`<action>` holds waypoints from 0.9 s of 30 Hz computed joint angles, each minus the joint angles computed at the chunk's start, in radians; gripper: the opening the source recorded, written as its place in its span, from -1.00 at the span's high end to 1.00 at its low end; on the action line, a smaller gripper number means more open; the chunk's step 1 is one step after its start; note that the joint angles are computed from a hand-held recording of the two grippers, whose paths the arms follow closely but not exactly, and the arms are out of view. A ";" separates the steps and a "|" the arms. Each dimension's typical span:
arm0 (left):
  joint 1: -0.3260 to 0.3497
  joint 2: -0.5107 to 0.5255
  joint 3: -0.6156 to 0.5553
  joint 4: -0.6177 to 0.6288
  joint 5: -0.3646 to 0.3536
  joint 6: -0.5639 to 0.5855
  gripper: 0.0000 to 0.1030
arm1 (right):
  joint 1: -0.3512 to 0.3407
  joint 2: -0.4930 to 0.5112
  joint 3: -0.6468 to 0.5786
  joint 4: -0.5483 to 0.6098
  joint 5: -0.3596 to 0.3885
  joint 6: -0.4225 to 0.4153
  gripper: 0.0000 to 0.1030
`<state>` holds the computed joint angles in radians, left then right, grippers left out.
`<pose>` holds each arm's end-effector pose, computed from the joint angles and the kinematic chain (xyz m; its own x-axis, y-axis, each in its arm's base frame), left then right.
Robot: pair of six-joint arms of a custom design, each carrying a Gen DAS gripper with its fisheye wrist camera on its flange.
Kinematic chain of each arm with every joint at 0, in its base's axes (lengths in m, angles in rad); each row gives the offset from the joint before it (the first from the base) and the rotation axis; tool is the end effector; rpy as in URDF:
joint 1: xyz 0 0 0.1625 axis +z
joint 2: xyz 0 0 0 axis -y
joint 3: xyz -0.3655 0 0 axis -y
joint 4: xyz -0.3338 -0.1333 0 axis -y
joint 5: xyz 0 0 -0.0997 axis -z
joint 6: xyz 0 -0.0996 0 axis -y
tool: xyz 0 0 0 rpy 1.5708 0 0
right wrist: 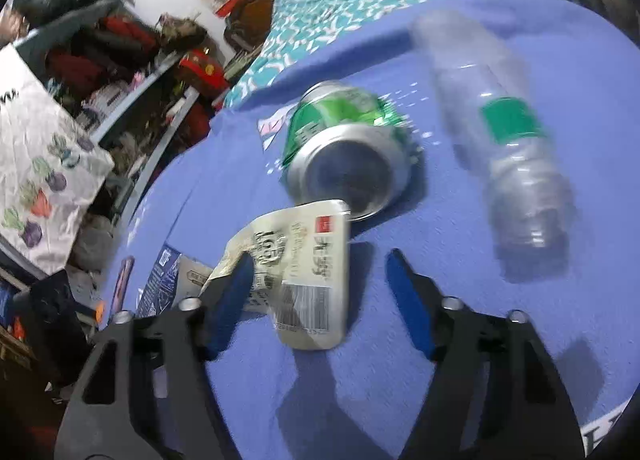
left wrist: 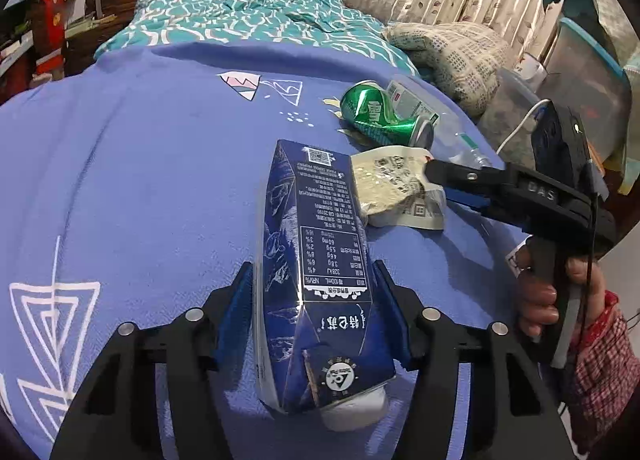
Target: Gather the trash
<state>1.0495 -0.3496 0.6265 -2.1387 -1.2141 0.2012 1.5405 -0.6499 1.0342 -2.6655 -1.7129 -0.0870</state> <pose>-0.2461 -0.7660 0.1356 -0.7497 0.5381 -0.3851 0.6398 0.7381 -0.2143 0.0967 -0.7436 0.2488 -0.9849 0.0560 0.1636 -0.0629 0.7655 -0.6403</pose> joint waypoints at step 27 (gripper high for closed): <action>0.039 0.009 -0.071 0.044 -0.086 -0.078 -0.03 | -0.005 -0.247 0.554 -0.390 0.187 0.071 0.79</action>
<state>1.0881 -0.3405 0.5552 -2.0946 -1.2997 0.1231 1.5354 -0.8964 1.5884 -3.0559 -1.5258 -0.0159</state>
